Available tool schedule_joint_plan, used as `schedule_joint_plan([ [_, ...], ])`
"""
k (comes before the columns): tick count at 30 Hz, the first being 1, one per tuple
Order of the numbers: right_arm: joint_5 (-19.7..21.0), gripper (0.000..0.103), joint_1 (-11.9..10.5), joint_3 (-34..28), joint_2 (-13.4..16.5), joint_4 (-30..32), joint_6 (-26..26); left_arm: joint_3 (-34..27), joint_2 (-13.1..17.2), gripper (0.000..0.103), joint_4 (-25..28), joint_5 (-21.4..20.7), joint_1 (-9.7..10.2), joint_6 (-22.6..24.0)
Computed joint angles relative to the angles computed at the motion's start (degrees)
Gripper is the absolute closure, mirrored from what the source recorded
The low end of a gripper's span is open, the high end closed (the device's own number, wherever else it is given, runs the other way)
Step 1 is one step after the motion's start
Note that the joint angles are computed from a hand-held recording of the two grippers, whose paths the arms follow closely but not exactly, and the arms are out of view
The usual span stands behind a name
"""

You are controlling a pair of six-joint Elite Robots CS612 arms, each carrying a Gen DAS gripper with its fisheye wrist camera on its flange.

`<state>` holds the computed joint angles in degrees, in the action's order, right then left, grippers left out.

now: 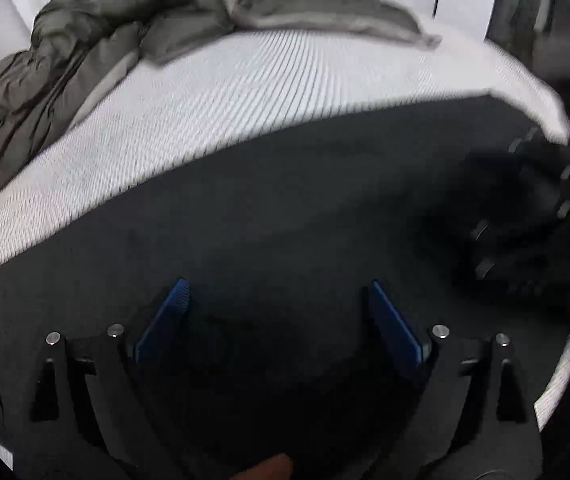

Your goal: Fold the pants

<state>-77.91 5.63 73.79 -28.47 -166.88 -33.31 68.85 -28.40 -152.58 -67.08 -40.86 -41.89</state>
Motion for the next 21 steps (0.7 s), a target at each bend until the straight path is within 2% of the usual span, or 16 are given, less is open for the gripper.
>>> schedule_joint_plan([
  [2, -2.3, 0.023, 0.0, 0.8, 0.0, -3.0, -0.5, 2.3, -0.6, 0.000, -1.1, -0.2, 0.15, -3.0],
  [3, -3.8, 0.023, -0.2, 1.3, -0.2, -4.0, -0.2, 4.0, -1.5, 0.000, -1.1, 0.7, 0.09, -4.8],
  [5, -7.9, 0.017, -1.0, 1.8, 0.0, -7.2, 0.7, 6.4, -2.9, 0.000, 0.8, 3.2, -0.20, -6.1],
  [7, -7.2, 0.016, -2.3, 2.0, -0.3, -6.0, 2.5, 8.6, -4.1, 0.000, 3.3, 6.0, -0.47, -7.9],
  [9, -7.5, 0.016, -3.0, 2.6, -0.7, -5.9, 4.6, 10.8, -5.2, 0.000, 1.9, 6.2, -0.53, -10.0],
  [11, -5.8, 0.016, -3.1, 4.6, -1.8, -7.8, 5.8, 12.1, -5.7, 0.001, -1.3, 5.9, -0.58, -9.7],
  [12, -3.4, 0.016, -3.2, 5.5, -2.3, -8.1, 5.5, 12.4, -5.8, 0.001, -3.8, 5.2, -0.78, -8.7],
  [14, 5.4, 0.016, -3.3, 7.9, -3.9, -7.1, 4.6, 12.0, -5.4, 0.001, -8.2, 2.5, -1.12, -5.9],
  [15, 9.1, 0.016, -3.2, 8.7, -4.4, -6.0, 3.5, 10.9, -4.7, 0.001, -10.5, 0.1, -1.15, -3.1],
  [17, 13.7, 0.016, -2.1, 10.6, -5.4, -3.9, -0.6, 8.6, -3.3, 0.001, -11.3, -3.6, -1.15, 1.0],
  [18, 13.8, 0.016, -1.5, 9.9, -5.0, -2.1, -2.4, 7.3, -2.7, 0.001, -9.5, -5.0, -1.21, 2.1],
  [21, 7.0, 0.017, 0.3, 9.7, -4.3, -1.0, -7.9, 7.5, -2.8, 0.001, -7.1, -4.0, -1.47, 2.6],
])
